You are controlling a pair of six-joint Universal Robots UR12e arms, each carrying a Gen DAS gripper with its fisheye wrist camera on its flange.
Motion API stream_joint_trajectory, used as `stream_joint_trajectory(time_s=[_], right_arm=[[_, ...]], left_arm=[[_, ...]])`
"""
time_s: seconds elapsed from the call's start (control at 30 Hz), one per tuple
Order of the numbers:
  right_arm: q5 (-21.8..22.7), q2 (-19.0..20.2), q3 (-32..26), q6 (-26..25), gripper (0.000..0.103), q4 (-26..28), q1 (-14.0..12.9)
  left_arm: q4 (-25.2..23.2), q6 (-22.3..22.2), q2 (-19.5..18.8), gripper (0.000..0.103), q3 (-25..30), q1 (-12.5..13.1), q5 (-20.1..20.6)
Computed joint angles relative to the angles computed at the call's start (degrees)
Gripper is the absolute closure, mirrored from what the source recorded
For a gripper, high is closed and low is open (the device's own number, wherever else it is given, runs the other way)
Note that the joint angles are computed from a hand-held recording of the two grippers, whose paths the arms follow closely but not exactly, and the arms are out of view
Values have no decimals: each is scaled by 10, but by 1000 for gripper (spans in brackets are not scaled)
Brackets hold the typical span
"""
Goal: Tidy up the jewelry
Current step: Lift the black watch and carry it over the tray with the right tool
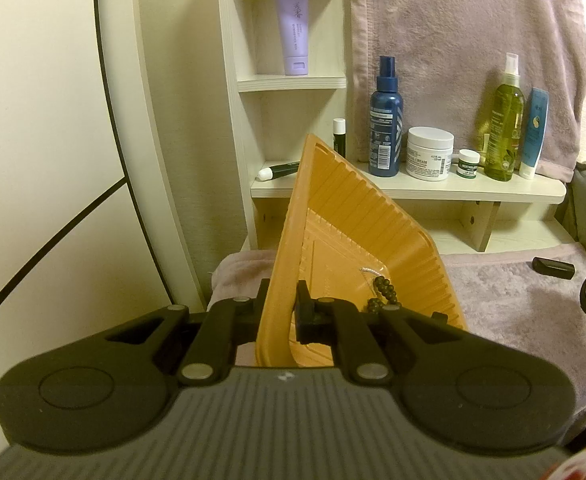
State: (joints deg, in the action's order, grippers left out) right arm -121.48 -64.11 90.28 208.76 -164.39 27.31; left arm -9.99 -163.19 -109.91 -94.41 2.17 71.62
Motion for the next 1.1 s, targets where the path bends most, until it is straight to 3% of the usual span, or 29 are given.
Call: stream_joint_trajectory(time_s=[0.27, 0.57, 0.8, 1.1], right_arm=[[42, 14, -31, -29, 59, -23, -1], [143, 49, -99, -54, 59, -47, -10], [203, 85, -163, -71, 59, -25, -15], [304, 112, -212, -41, 59, 13, -22]], left_arm=[[0, 0, 0, 94, 0, 0, 0], [-1, -5, -1, 94, 2, 1, -3], [0, -8, -2, 94, 1, 2, -7], [0, -13, -4, 94, 3, 3, -11]])
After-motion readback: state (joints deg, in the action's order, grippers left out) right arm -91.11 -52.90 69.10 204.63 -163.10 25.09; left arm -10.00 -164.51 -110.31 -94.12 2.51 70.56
